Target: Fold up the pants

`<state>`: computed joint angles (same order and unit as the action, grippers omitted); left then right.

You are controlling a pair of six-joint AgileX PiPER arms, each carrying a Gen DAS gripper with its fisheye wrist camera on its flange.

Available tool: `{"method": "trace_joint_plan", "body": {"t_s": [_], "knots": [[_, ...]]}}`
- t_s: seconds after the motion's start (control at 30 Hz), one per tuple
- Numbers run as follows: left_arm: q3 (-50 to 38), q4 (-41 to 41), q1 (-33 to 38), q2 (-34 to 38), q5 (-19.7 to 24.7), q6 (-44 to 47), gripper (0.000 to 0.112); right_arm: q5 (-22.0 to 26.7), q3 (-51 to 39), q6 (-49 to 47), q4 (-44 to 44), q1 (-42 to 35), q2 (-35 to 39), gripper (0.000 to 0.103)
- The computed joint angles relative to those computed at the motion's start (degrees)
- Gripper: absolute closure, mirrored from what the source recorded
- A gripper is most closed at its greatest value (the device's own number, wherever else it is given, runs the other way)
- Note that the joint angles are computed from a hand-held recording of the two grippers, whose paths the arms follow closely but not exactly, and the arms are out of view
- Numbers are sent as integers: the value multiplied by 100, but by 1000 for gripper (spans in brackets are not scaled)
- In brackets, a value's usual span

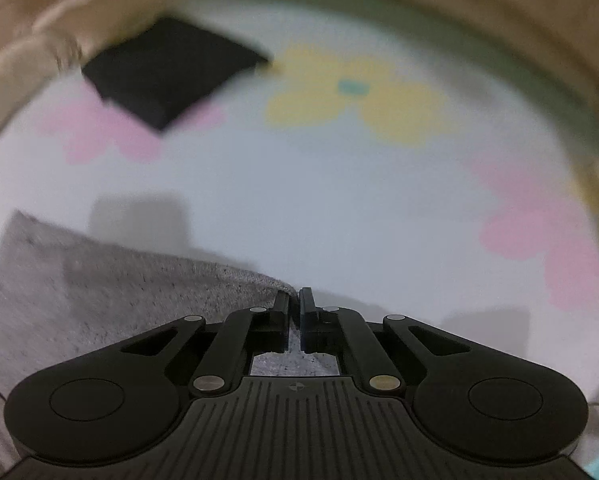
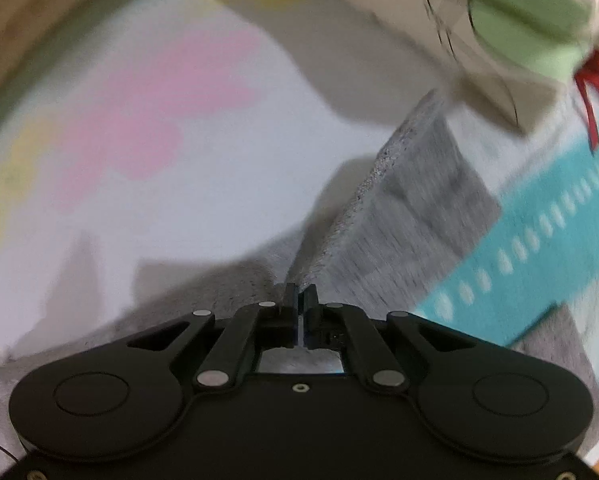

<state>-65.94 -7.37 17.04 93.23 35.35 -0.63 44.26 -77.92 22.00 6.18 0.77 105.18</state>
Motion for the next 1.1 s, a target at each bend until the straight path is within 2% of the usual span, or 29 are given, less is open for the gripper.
{"method": "trace_joint_plan", "body": {"t_s": [0.1, 0.17, 0.2, 0.3, 0.4, 0.5, 0.57, 0.7, 0.8, 0.87, 0.97, 1.1], "knots": [[681, -964, 500, -1133, 73, 1181, 108, -390, 394, -124, -54, 4, -817, 98], [1192, -1443, 863, -1906, 204, 1917, 108, -359, 630, -413, 185, -102, -1335, 98], [1400, -1809, 1165, -2245, 388, 2434, 108, -285, 782, -569, 376, -192, -1609, 98], [1839, -2569, 2101, -3121, 1300, 3601, 108, -67, 1474, -848, 593, -396, -2415, 98], [2598, -2843, 2889, -3821, 1727, 4732, 108, 159, 2232, -905, 401, -441, -3028, 98], [3256, -2831, 3561, -4300, 2006, 5658, 108, 365, 2874, -878, 310, -503, -3265, 98], [3572, -2503, 3548, -4440, 1951, 5626, 108, 393, 3224, -887, 266, -568, -3277, 98], [4105, -1818, 2653, -3995, 806, 4757, 108, 277, 3592, -947, 190, -610, -3016, 98], [4247, -1460, 2206, -3740, 373, 4250, 108, 144, 3772, -1138, 464, -823, -3104, 98], [4101, -1438, 2168, -3649, 459, 4134, 109, 113, 3843, -1181, 519, -857, -3203, 98], [3615, -1834, 2223, -3634, 698, 4307, 109, 162, 3792, -938, 291, -699, -3426, 98], [2424, -2668, 2457, -3717, 1407, 4274, 109, -88, 3416, -392, -36, -349, -4003, 98]]}}
